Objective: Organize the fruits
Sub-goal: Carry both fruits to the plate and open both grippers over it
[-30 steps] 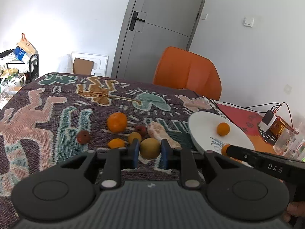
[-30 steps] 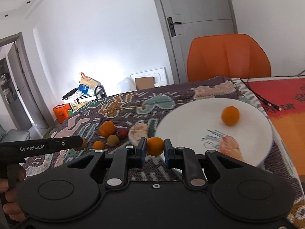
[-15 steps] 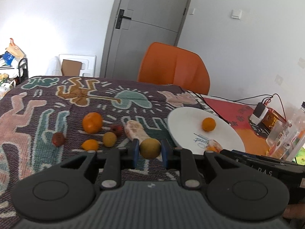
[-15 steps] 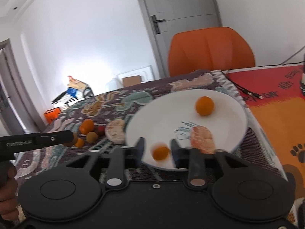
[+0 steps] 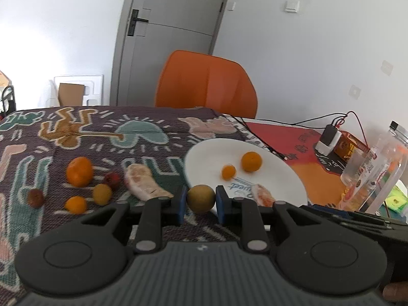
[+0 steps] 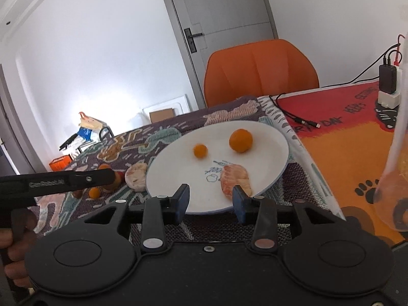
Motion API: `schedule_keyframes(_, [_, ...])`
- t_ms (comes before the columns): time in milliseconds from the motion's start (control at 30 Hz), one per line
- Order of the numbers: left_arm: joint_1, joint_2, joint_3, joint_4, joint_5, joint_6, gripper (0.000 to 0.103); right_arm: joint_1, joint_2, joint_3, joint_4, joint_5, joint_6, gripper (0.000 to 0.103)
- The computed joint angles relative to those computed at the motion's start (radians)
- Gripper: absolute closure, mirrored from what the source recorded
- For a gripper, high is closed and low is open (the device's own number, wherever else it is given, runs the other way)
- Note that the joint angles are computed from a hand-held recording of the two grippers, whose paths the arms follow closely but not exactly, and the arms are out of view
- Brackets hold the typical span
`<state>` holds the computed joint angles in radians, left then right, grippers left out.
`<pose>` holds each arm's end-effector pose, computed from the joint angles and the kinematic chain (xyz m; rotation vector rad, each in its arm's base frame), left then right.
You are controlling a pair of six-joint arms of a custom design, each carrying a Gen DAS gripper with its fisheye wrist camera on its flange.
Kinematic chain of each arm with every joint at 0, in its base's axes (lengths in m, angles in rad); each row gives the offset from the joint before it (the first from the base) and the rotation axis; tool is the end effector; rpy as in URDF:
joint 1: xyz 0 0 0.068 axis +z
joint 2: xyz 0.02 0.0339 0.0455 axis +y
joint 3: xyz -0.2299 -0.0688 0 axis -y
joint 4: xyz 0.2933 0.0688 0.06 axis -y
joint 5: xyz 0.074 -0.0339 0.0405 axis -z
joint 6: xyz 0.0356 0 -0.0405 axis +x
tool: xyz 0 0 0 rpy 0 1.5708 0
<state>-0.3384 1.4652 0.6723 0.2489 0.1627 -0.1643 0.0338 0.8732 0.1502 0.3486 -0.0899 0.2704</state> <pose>0.3167 -0.1176 0.1188 0.2841 2.1237 -0.4692 0.2336 0.0111 0.1006 0.1711 1.9471 0.2886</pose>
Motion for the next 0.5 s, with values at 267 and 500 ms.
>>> schedule_keyframes(267, [-0.047,0.052,0.071,-0.016,-0.006,0.022,0.080,-0.009,-0.055,-0.025,-0.029,0.004,0.009,0.063])
schedule_keyframes(500, [-0.045,0.021,0.059,-0.030,-0.023,0.028,0.064,0.006,-0.096,-0.041,-0.063,0.021,0.009,0.061])
